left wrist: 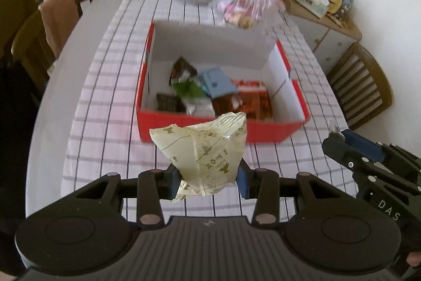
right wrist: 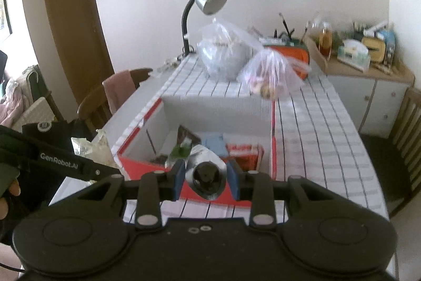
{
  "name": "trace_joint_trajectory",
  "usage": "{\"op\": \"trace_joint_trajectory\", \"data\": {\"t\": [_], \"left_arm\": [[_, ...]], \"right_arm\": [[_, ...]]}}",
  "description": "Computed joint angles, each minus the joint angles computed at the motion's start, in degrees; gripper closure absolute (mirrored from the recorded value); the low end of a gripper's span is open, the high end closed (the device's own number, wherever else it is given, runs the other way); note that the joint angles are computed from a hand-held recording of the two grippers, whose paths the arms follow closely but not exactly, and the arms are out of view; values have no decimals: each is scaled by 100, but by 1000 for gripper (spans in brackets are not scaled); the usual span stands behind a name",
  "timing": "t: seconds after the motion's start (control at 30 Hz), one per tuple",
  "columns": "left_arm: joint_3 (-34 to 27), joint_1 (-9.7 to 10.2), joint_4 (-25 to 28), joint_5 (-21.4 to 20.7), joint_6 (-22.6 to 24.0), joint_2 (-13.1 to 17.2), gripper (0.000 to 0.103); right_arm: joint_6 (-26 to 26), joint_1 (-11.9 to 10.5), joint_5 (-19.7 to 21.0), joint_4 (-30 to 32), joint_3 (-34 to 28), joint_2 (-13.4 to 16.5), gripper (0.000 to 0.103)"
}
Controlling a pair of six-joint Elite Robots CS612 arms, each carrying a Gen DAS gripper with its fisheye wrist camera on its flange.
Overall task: Organize snacks
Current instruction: 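Carry both snacks into the red box and open both tools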
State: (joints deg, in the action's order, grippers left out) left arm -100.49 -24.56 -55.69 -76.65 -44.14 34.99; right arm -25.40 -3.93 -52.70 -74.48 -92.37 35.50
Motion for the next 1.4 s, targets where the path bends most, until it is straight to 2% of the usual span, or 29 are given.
{"op": "trace_joint_trajectory", "data": {"t": [0.37, 0.63, 0.73, 1.07, 1.4], "left_arm": [[607, 80, -171, 636, 353, -326, 62], [1150, 202, -376, 724, 544, -493, 62], [1370, 241, -465, 786, 624, -532, 62], [1901, 408, -735, 525, 765, -566, 62], [2294, 458, -579, 287, 919, -621, 62]], "right_arm": [[89, 209, -313, -714, 733, -281, 70], [137, 338, -621, -924, 1401, -481, 70], [10, 388, -697, -809, 1635, -560, 70], [-214, 540, -978, -773, 2244, -694, 70], [-388, 581, -1113, -583, 2422, -702, 69]]}}
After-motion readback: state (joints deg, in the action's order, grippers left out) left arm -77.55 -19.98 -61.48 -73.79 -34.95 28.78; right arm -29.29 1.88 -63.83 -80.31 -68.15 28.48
